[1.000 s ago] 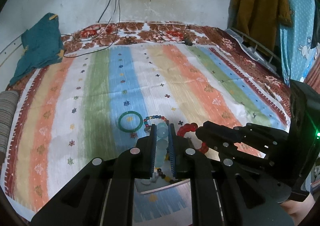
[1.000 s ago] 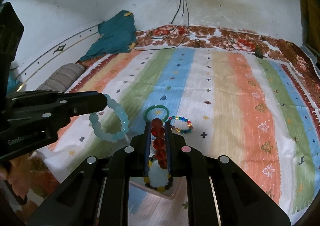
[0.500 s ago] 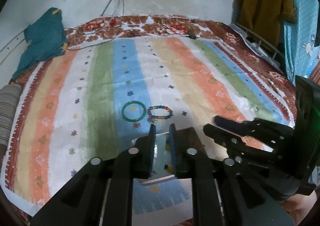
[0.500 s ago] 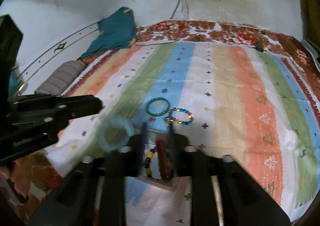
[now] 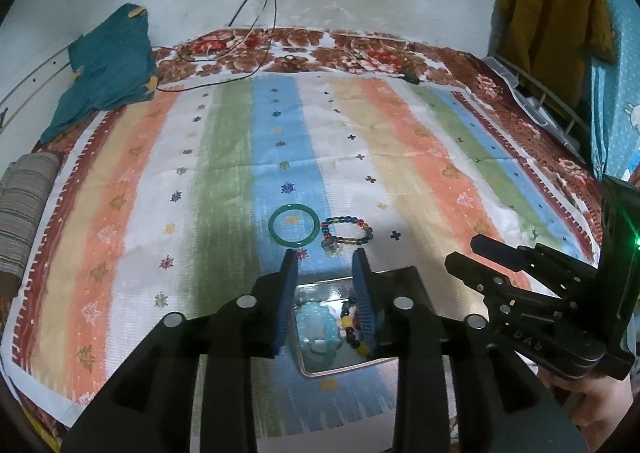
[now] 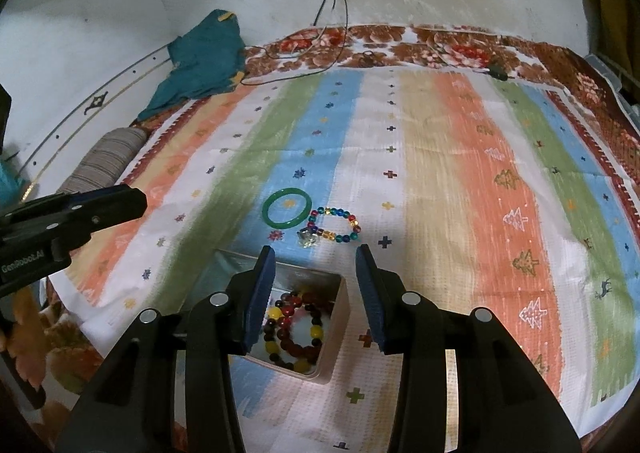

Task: Organize jewelry
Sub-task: 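Open right tool over the tin while left tool drops the light-green bracelet in, then move both tools toward the green bangle and multicolour bead bracelet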

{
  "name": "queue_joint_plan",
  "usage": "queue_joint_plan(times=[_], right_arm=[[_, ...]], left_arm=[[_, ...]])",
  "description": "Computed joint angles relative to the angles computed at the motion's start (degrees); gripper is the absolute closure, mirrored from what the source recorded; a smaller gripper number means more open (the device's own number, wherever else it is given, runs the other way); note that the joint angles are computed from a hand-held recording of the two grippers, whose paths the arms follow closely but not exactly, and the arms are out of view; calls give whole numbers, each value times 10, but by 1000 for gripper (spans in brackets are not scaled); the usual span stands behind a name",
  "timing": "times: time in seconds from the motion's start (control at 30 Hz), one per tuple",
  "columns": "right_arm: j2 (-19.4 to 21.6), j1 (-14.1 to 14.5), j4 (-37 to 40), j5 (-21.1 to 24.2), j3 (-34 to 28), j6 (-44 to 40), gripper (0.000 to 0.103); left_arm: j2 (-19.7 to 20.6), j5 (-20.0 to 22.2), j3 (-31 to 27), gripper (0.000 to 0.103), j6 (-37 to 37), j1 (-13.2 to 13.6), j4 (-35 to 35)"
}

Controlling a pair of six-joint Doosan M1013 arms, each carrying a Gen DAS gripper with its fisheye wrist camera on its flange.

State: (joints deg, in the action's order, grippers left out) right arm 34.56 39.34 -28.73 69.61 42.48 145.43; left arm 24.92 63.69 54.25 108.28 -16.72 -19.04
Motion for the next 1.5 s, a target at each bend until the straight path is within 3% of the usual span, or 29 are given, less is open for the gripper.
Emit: queue_joint_plan(times=[0.33,0.47,1.5], right_arm=[[5,-12,23,2,-8,-3,50],[9,-17,35,4,-12,-2,46],[46,-51,95,49,-62,-38,45]], left_arm=[[25,29,-33,58,-33,2,11],[37,45,-49,57,-38,-1,18],[114,115,-158,55,-62,-13,82]])
